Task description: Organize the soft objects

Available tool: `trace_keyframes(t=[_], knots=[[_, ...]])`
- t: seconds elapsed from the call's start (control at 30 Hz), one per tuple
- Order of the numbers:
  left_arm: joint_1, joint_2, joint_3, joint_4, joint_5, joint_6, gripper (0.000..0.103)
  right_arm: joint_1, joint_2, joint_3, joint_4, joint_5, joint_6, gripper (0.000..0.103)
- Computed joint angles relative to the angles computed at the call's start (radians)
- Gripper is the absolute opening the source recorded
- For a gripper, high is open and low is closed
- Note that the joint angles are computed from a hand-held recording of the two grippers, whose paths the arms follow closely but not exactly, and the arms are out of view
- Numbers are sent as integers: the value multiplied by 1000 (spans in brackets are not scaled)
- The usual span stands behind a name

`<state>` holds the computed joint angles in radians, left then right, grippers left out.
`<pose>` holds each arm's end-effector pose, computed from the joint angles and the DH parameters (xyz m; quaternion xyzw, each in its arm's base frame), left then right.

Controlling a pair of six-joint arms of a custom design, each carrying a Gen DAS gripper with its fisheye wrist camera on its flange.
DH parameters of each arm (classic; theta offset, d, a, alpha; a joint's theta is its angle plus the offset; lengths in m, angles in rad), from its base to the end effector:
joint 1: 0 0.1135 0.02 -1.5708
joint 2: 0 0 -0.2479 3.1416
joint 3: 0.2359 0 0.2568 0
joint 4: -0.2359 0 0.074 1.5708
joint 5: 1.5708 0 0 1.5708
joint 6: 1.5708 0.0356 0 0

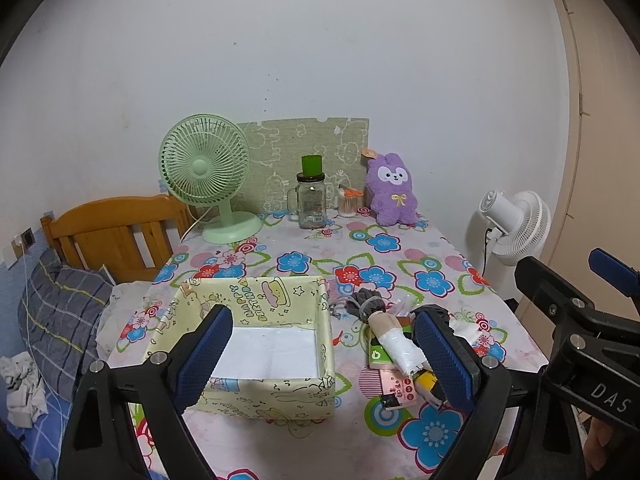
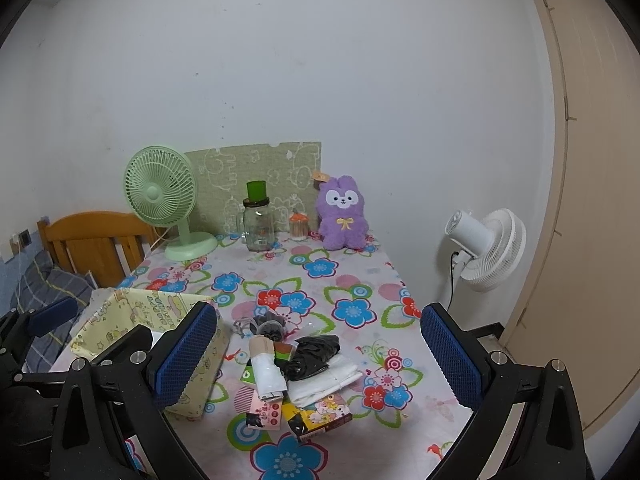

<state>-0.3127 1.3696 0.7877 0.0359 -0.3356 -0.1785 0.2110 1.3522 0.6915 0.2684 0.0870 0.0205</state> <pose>0.2929 -0.0824 0.2134 -0.0241 0.8629 0.0237 0.5043 0.2953 0.0601 0.2078 -0.0549 0.8291 0.0282 0.5557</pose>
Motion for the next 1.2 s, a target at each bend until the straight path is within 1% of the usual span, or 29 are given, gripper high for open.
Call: trace_keyframes(t=[0.37, 0.43, 0.53, 0.63, 0.83, 1.2], knots=[[-1, 23, 8, 12, -8, 1, 94, -8, 47, 32, 1, -18, 1, 103], [0, 40, 19, 12, -5, 2, 92, -9, 59, 38, 1, -21, -1, 101], [0, 82, 47, 6, 2, 0, 91, -9, 86, 53, 2, -24, -12, 96], [-2, 121, 70, 8, 9, -5, 90, -13, 114, 68, 2, -31, -17, 95], [-14, 201, 118, 7, 14, -9, 86, -33, 186, 106, 7, -43, -16, 92], [-35, 354, 240, -26, 42, -20, 84, -79, 324, 186, 11, -85, -26, 90]])
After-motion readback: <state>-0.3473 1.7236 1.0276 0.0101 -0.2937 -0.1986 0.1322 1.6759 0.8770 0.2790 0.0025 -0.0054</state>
